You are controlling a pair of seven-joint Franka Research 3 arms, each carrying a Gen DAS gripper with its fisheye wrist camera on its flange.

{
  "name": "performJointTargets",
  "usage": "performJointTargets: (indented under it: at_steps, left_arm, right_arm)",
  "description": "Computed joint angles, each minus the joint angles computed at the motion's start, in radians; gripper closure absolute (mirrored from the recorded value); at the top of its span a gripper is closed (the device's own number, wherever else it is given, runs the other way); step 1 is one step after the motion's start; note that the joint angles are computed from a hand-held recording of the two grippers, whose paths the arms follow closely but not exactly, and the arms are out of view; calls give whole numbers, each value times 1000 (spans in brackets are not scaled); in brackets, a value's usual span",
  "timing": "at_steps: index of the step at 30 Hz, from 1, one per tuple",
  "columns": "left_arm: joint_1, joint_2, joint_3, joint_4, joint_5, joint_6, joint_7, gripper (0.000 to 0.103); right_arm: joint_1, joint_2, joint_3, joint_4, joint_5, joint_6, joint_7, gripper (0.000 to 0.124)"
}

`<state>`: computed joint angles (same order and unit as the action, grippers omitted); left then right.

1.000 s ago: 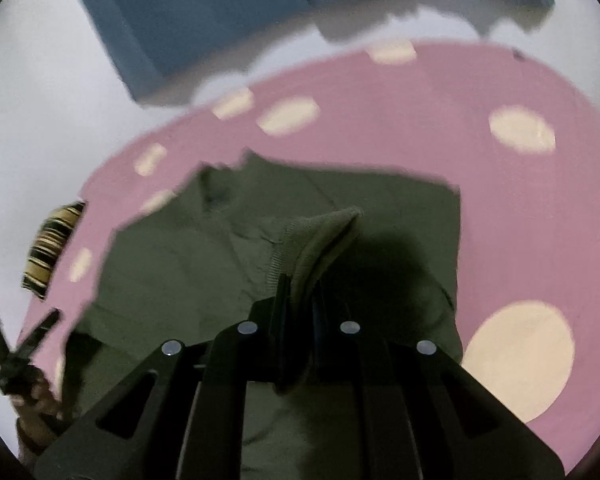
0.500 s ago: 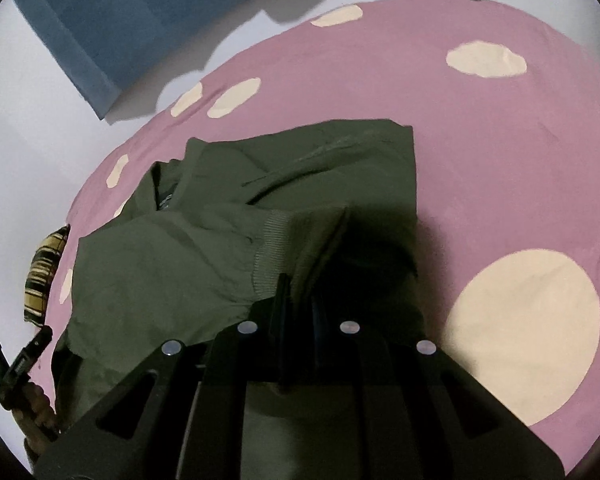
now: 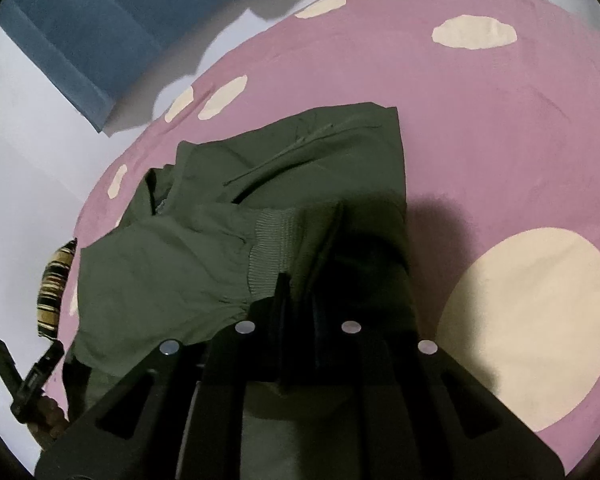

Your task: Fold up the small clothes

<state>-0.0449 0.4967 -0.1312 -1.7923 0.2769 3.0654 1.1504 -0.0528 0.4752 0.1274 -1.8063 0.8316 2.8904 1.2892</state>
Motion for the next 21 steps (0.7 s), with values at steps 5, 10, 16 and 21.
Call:
performJointTargets:
  at_steps: [5,10,16,21]
  left_arm:
    - [1,-10,-2,-14,4,8,4,24]
    - [-4,-25,1,-35,10,10,1,24]
    - [-2,-54,-6,-73,15,25,6,24]
    - [72,-83,-92,-118,-24,30,68,21]
  right_arm:
    - [-27,-18,29,-18,57,4,-46,108]
    - [-29,-76,33,-76,128,26,-98,98]
    - [-25,-191,26,-189,276,43,-232,70]
    - [18,-284,-29,-302,317,12,-281,67]
